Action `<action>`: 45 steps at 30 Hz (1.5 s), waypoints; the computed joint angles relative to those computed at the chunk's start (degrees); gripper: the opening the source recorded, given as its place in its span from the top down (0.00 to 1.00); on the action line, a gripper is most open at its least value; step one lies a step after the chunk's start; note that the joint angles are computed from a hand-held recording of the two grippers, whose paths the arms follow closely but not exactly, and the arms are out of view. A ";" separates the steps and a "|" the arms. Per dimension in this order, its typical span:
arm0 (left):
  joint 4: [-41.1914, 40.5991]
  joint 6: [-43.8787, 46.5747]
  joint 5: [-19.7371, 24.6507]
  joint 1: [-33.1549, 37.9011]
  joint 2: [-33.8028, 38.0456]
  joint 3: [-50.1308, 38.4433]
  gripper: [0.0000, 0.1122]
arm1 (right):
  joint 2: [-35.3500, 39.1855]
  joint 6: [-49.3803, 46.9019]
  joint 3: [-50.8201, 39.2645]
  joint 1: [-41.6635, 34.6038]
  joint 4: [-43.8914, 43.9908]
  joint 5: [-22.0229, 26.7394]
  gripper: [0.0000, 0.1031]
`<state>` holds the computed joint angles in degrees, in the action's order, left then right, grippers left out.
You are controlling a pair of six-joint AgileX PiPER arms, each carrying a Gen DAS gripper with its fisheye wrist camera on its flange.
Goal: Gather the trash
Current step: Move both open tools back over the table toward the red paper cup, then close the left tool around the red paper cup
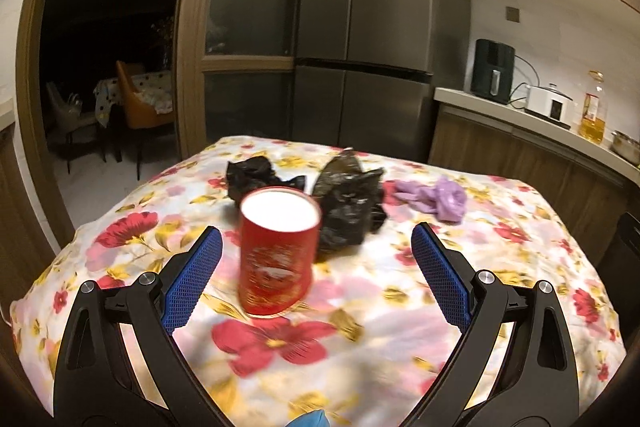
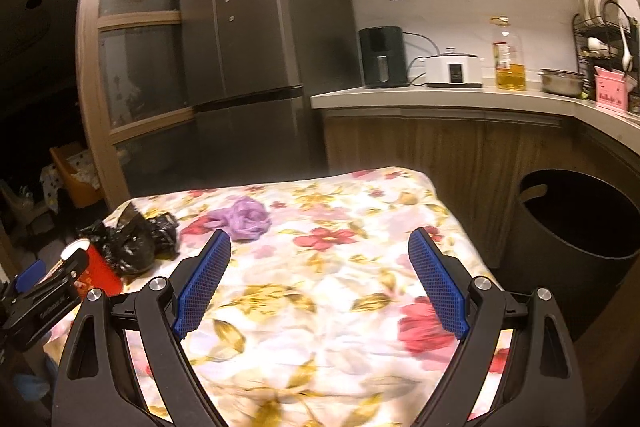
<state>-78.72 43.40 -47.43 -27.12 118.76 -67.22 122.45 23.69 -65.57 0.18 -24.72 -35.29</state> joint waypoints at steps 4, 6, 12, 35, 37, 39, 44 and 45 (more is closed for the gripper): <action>1.99 -0.52 3.50 3.35 0.20 -0.29 0.17 | 0.89 -0.04 -1.74 2.08 -0.02 1.05 0.15; 1.75 0.02 4.42 4.22 0.65 -0.79 0.17 | 1.26 -0.11 -2.63 3.18 -0.02 1.52 0.15; 2.42 -0.45 9.66 7.58 1.08 -2.08 0.17 | 3.04 0.08 -6.46 6.24 -0.48 3.26 0.15; 10.50 -9.12 22.35 14.47 2.09 -3.34 0.49 | 14.39 13.93 -28.78 15.39 -12.63 15.37 0.15; 10.51 -9.23 21.58 14.05 1.53 -2.66 0.49 | 15.77 18.02 -31.76 16.03 -16.42 16.74 0.15; 8.49 -7.28 20.92 13.57 1.10 -2.26 0.49 | 16.92 21.87 -34.06 16.48 -19.83 17.49 0.16; 5.57 -6.07 19.96 13.42 -0.41 -0.06 0.49 | 20.60 35.96 -41.61 17.85 -33.50 19.83 0.22; 5.29 -6.11 19.35 13.35 -0.81 0.62 0.49 | 21.65 40.62 -43.75 18.20 -38.07 20.69 0.24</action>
